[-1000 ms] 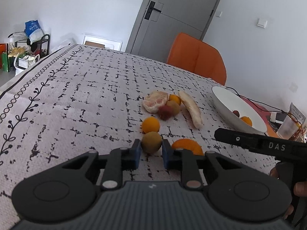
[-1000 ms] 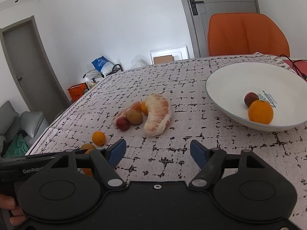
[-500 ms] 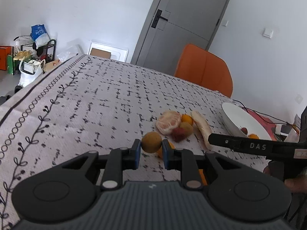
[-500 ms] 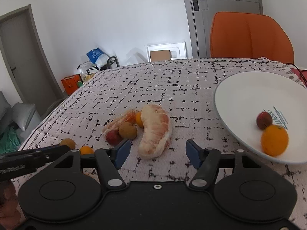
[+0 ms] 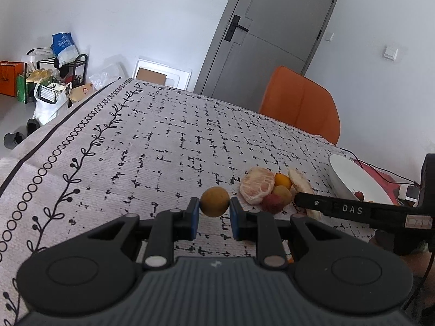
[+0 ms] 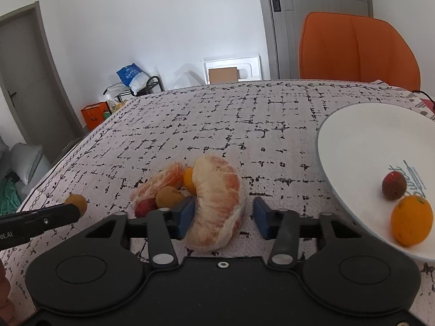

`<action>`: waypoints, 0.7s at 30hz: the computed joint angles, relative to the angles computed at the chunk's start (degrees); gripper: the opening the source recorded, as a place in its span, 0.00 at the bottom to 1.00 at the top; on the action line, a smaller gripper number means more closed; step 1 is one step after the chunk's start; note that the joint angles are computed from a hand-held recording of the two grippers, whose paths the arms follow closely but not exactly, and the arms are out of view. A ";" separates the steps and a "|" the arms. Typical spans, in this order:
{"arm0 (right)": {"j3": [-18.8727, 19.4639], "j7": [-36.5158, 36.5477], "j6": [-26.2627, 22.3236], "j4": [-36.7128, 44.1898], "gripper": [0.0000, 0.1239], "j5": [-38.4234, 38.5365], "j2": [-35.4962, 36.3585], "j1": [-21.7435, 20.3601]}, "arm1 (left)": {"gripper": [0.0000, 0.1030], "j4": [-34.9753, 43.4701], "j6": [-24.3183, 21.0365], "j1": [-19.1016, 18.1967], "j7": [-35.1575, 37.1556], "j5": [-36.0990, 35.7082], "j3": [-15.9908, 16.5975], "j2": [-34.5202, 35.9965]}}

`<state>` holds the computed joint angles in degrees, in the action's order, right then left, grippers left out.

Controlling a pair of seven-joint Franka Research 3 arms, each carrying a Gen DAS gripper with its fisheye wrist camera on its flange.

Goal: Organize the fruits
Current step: 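Grasp the small yellow fruit with the left tool while the right tool grasps the pomelo segment, then carry the yellow fruit and pomelo segment over the white bowl with both tools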

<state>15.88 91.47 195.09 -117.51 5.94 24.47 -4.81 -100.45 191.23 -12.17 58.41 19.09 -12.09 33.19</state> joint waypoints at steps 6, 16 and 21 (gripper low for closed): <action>4.27 1.58 0.85 -1.03 0.26 -2.73 -0.32 -4.88 | 0.21 1.14 -1.23 -0.32 0.65 0.50 -0.39 0.38; 6.40 12.45 8.68 -7.40 0.26 -12.68 -3.28 -10.32 | 0.21 2.71 -1.66 -2.23 2.01 0.85 -0.38 0.53; 6.13 20.14 11.44 -9.48 0.26 -18.95 -4.30 -12.61 | 0.21 3.37 -2.29 -2.95 2.83 1.13 -0.82 0.59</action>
<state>22.00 111.61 206.54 -126.99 -13.00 20.17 -17.42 -97.08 188.94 -15.12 61.25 20.22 -12.91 33.78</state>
